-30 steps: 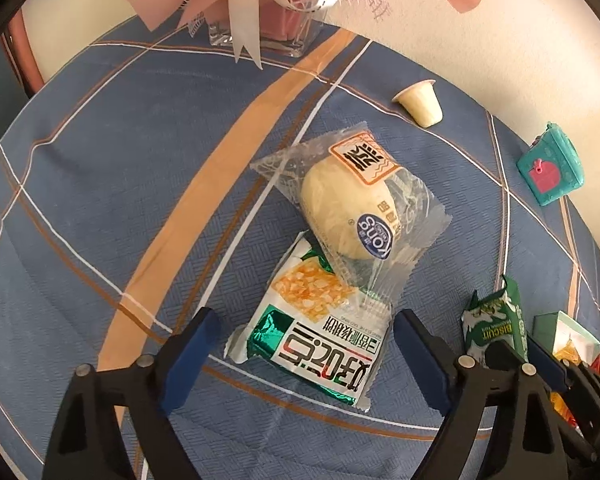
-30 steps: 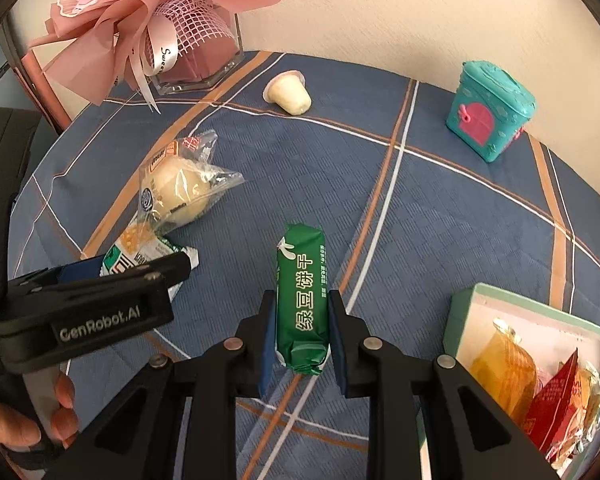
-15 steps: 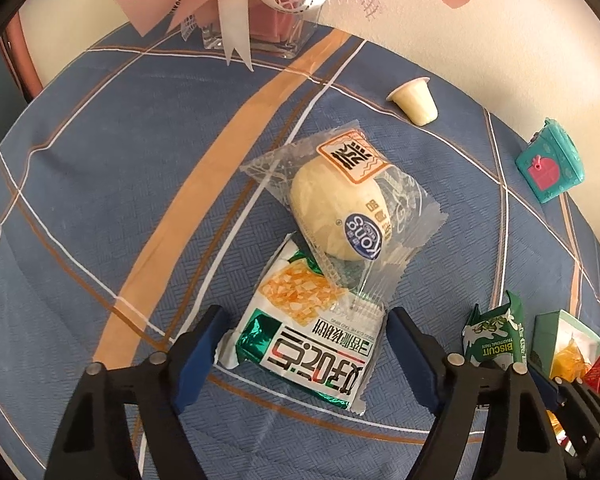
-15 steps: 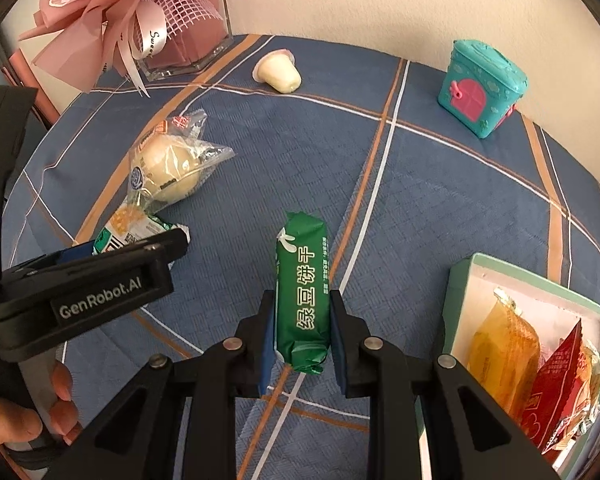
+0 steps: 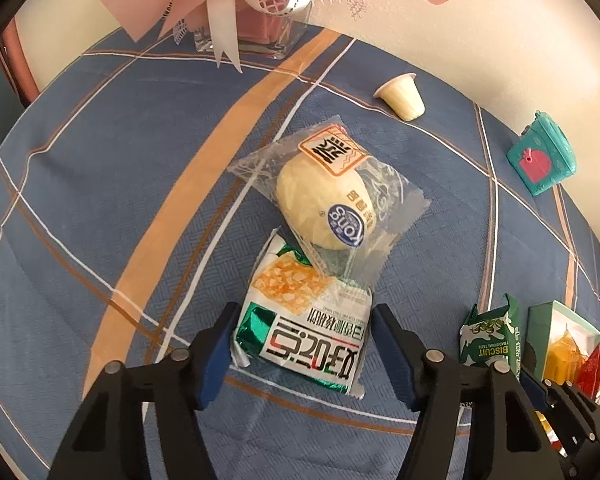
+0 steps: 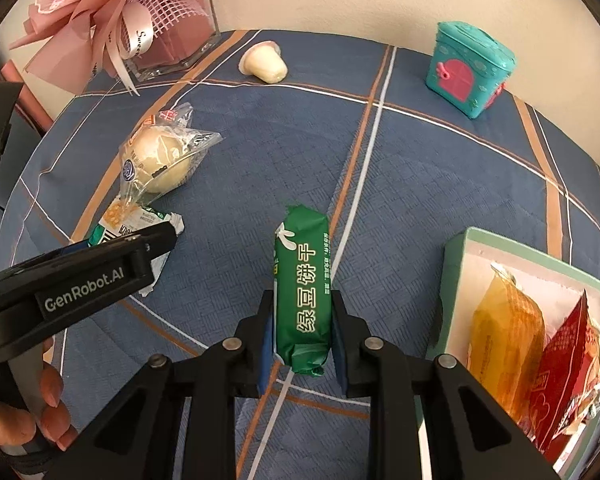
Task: Organize snacks
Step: 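Carry both packets into the white tray and open both tools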
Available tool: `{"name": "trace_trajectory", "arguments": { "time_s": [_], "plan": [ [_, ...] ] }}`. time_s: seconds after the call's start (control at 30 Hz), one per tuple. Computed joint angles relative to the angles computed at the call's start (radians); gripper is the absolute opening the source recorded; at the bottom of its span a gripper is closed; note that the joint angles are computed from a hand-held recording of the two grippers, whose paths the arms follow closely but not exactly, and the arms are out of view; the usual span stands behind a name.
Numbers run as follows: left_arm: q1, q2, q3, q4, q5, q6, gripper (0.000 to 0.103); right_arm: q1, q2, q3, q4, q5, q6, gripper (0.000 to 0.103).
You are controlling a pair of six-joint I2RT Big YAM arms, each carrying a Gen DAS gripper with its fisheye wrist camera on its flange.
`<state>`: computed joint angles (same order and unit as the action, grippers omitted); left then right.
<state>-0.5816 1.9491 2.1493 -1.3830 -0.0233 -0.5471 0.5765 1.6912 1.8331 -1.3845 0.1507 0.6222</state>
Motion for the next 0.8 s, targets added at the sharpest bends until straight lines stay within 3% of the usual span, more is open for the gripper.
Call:
{"name": "trace_trajectory", "arguments": {
  "time_s": [0.47,0.7,0.8],
  "plan": [
    [-0.043,-0.048,-0.032,-0.028,0.024,0.001,0.059,0.009,-0.096,-0.105,0.033,-0.023,0.112,0.025],
    [-0.055,-0.124,-0.117,0.026,0.076,-0.028,0.058,0.018,-0.155,-0.168,0.052,-0.041,0.182,0.025],
    [-0.059,-0.157,-0.138,0.040,0.064,-0.038,0.058,0.028,-0.178,-0.185,0.053,-0.045,0.204,0.025]
  ]
}}
